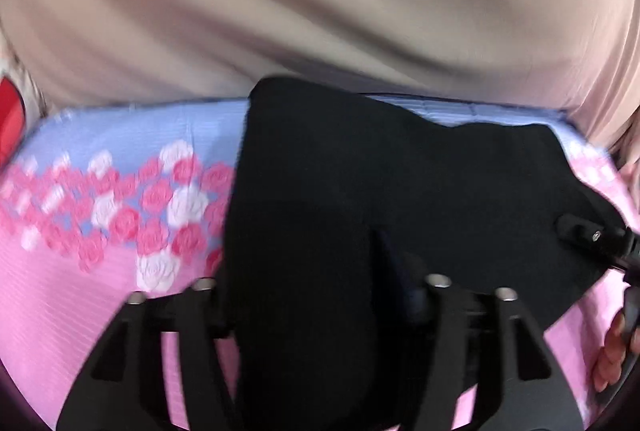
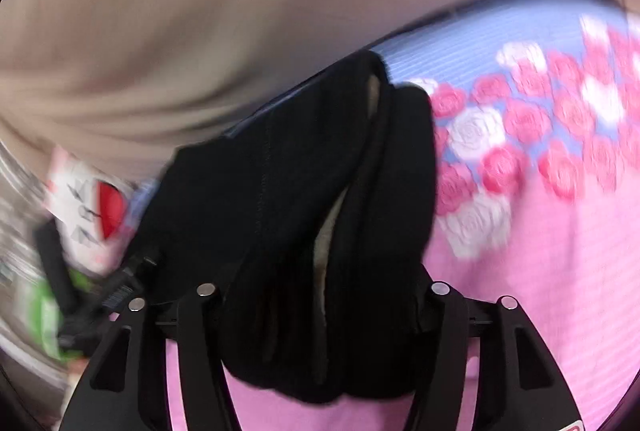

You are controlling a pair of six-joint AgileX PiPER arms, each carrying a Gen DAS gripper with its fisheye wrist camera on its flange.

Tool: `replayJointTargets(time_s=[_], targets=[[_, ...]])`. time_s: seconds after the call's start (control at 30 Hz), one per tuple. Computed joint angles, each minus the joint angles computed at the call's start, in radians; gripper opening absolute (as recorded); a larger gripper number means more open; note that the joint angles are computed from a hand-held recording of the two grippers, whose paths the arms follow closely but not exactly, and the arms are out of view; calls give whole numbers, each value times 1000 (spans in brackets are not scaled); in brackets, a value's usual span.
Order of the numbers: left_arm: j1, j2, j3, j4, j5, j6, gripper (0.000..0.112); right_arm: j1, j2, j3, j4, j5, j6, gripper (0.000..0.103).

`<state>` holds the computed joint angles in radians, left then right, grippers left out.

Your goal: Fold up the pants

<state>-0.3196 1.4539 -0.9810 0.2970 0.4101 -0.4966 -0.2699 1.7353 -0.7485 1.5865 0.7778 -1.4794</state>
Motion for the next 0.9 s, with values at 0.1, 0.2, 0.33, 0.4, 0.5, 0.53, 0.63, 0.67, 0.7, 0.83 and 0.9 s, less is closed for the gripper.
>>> replayJointTargets(time_s=[0.1, 0.2, 0.33, 0.4, 0.5, 0.53, 0.63, 0.67, 0.7, 0.83, 0.9], targets=[[89, -155, 14, -60, 105, 95, 70, -62, -183, 98, 1, -89, -32, 64], [76, -211, -72, -4, 194, 22, 70, -26, -400, 153, 37, -171, -25, 29], [71, -104, -243, -222, 219, 141, 84, 175, -341, -1, -71, -236, 106, 8], [25, 37, -332, -172, 249, 84, 84, 255, -214, -107, -117, -300, 165, 8], [-17, 249, -428, -5, 326, -43, 84, 216, 57, -253, -162, -374, 219, 2], [4, 301, -441, -25, 321, -27, 84, 163, 119, -288, -116, -328, 205, 1], [72, 286, -379, -177, 225, 32, 88, 109, 89, -276, -131, -260, 234, 0], [69, 280, -375, -163, 225, 31, 88, 111, 55, -245, -99, -256, 179, 4], [58, 271, -365, -121, 221, 6, 88, 112, 5, -194, -41, -243, 84, 5], [-39, 244, -345, 116, 256, -196, 87, 161, 52, -163, 17, -339, -76, 2], [-91, 211, -329, 212, 296, -273, 86, 126, 17, -137, 9, -296, -1, 4]])
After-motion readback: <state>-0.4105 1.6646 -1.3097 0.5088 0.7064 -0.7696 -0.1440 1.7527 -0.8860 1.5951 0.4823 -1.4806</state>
